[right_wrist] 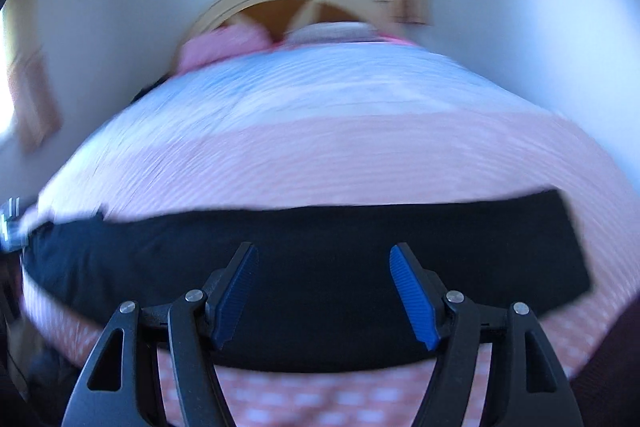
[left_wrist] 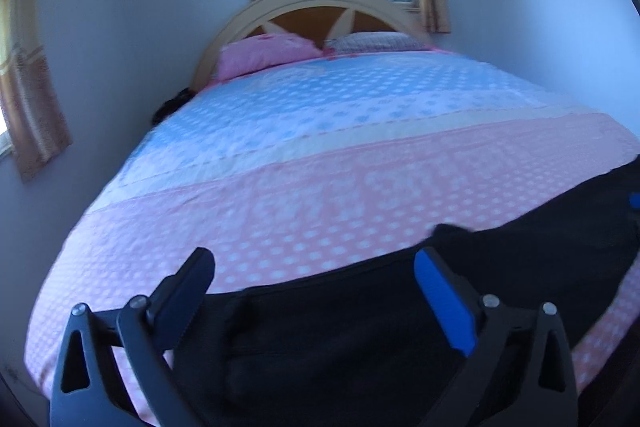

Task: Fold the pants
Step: 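Grasp the folded pants end with the right gripper and lift it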

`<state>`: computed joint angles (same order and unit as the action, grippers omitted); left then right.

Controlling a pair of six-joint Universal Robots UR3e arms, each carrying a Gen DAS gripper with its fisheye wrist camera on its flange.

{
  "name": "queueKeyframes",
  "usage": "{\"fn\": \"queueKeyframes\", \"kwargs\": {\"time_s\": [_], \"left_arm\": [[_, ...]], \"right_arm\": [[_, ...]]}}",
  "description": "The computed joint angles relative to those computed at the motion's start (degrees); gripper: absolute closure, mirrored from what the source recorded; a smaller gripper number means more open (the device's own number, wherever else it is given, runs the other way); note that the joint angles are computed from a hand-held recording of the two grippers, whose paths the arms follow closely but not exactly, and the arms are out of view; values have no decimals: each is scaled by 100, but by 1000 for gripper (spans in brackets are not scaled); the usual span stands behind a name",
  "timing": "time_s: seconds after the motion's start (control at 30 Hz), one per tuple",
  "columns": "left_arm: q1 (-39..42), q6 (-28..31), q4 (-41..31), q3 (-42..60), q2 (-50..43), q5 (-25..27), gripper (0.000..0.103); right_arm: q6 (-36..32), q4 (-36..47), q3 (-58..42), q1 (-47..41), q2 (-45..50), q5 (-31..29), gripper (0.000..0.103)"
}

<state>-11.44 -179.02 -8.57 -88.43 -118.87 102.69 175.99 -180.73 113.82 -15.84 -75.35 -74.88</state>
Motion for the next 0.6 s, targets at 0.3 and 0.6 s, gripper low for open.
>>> {"fn": "queueKeyframes", "kwargs": {"time_s": [0.3,0.6], "left_arm": [[-577,-266,-532,877,-802,-127,0],[-566,-650,-873,1082,-1149,14,0]], "right_arm": [[827,577,1061,-3524,-936,1855,34],[529,1435,649,-3642,-273,2052,43]]}}
